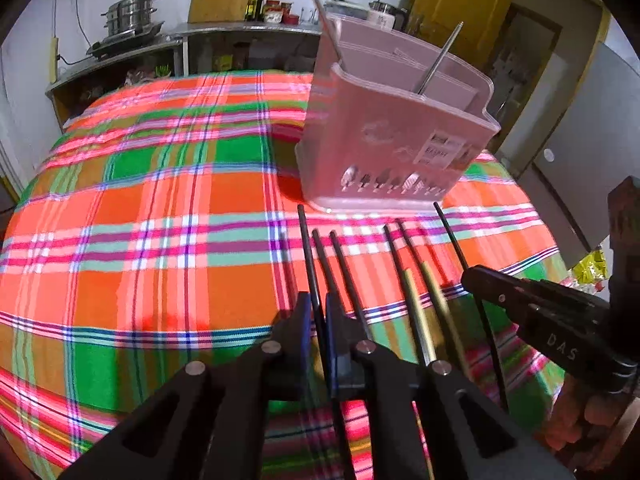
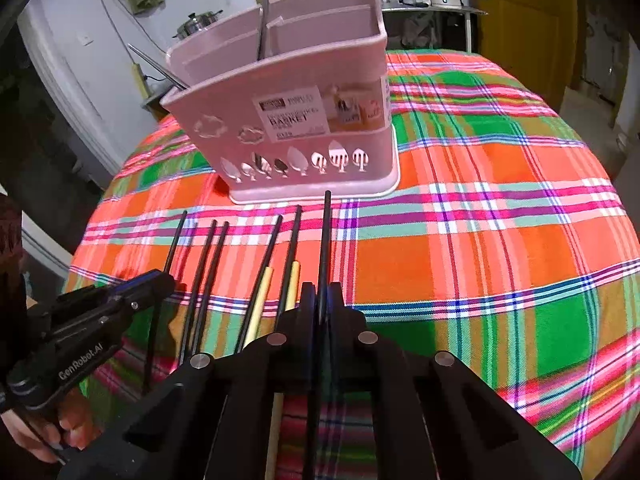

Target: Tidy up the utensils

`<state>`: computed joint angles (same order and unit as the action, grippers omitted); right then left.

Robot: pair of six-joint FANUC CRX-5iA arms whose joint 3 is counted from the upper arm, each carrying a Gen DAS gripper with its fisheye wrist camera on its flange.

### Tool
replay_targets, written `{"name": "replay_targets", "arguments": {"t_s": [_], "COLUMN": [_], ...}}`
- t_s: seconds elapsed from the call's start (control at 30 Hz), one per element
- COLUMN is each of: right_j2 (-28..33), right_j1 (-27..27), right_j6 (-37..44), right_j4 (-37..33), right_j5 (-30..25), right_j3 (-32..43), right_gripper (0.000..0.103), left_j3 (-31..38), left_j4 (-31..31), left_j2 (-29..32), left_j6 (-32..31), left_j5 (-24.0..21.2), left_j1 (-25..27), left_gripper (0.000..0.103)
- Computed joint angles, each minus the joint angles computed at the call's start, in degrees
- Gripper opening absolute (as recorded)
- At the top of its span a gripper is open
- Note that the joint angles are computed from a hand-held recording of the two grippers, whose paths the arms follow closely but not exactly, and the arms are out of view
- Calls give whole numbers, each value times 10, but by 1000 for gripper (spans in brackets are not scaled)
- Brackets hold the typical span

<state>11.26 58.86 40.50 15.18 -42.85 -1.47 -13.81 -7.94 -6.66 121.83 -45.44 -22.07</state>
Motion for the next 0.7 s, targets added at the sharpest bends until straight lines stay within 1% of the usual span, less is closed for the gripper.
{"name": "replay_targets", "arguments": {"t_s": [0.27,0.7], "right_j2": [-41,-107], "right_j1": [6,17], "right_j6": [-32,-137], "right_j4": [47,176], "right_j5": [27,70], "right_j3": [-25,-75], "right_gripper": [5,5], "left_j3": [11,61], "left_j4": [-4,-56], "left_j2": [-40,-78], "left_j6": [-6,10], "left_j5": [0,-16], "left_j1": [0,-23], "left_gripper": [6,6]}}
